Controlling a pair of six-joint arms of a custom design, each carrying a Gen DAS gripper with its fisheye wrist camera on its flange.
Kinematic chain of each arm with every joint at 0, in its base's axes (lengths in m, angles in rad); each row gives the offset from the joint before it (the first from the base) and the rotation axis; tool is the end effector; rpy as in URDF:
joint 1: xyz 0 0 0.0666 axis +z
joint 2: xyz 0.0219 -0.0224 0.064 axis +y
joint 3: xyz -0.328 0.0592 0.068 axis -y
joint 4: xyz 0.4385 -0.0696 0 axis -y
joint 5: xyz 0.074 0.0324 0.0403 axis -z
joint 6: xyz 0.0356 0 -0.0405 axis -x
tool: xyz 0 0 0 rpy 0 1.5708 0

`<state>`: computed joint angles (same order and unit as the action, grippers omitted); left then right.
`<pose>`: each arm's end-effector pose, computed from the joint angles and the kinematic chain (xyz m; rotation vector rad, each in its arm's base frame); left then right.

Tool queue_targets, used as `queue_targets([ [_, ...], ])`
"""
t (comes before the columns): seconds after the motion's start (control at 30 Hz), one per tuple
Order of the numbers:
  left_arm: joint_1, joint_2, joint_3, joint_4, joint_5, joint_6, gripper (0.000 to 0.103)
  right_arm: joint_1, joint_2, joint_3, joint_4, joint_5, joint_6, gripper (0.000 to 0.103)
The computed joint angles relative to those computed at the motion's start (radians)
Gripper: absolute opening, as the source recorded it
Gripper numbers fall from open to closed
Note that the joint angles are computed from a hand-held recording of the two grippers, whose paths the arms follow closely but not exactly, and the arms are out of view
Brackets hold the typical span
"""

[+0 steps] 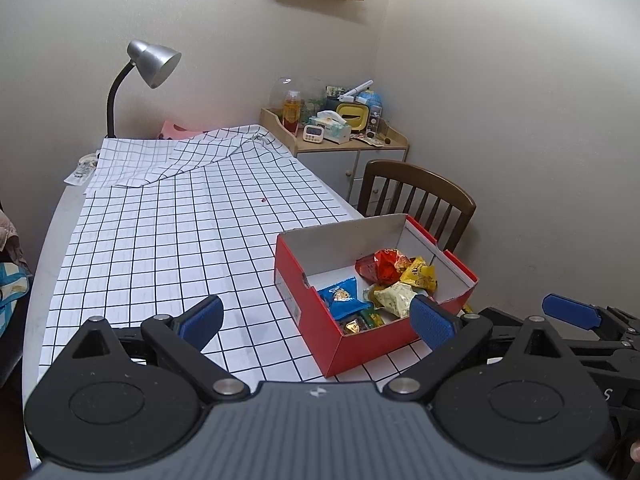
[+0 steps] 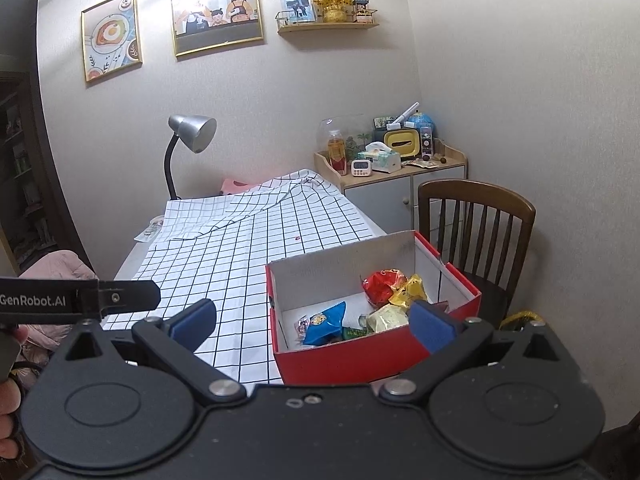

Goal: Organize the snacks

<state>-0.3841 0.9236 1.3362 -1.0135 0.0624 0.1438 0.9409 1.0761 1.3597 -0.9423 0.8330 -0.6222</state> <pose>0.3423 -0.1412 0.5470 0.2988 2.1736 -0.3677 0.2716 0.3272 0.5141 0.1084 1.9927 0.0615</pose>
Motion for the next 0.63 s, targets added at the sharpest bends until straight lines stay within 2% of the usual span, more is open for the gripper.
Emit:
queue_targets([
  [0.63,0.023,0.0,-0.009,0.003,0.016,0.004,0.1,-0.004,0.014,0.005,0.001,-0.012,0.005,0.103],
])
